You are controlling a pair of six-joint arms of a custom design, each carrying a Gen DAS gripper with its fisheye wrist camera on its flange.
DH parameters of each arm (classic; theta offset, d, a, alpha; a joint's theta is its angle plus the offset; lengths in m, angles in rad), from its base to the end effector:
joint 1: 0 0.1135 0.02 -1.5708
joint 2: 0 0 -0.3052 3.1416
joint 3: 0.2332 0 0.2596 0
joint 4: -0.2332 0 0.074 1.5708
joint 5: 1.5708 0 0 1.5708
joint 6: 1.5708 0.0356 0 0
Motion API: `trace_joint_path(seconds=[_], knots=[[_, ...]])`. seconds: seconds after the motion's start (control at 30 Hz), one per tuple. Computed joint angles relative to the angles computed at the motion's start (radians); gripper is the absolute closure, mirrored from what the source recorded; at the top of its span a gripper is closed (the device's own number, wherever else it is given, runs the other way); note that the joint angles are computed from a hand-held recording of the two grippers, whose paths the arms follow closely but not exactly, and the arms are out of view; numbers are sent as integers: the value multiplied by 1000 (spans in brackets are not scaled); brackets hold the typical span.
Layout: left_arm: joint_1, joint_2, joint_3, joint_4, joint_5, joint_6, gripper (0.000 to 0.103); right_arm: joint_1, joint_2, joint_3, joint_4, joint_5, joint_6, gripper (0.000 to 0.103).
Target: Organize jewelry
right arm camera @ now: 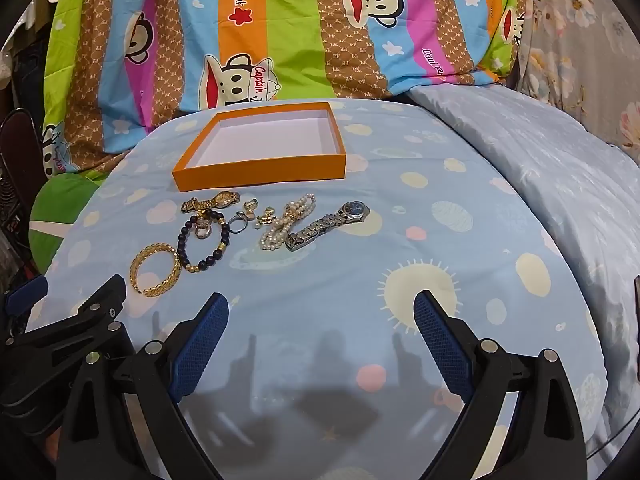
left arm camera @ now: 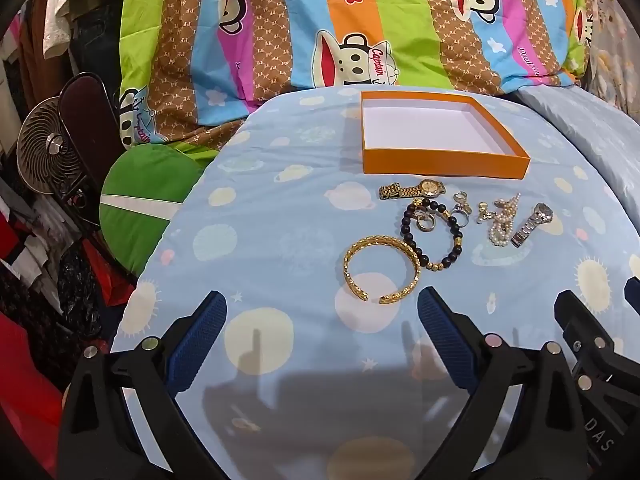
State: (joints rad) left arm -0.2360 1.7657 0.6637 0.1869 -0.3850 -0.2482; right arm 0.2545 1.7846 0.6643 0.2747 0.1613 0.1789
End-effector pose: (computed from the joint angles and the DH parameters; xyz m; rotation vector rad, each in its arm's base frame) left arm 0.3065 -0.0599 0.1299 -0.1742 2.4057 0.2592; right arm 0.3122 0.0753 0.1288 -0.0171 2.4018 0.0063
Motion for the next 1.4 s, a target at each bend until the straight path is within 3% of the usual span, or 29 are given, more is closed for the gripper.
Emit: trace_joint_path(seconds=[1.4], knots=[[0,32,5,12,3,-12,11,-10,8,9,-6,-10,-4,11]])
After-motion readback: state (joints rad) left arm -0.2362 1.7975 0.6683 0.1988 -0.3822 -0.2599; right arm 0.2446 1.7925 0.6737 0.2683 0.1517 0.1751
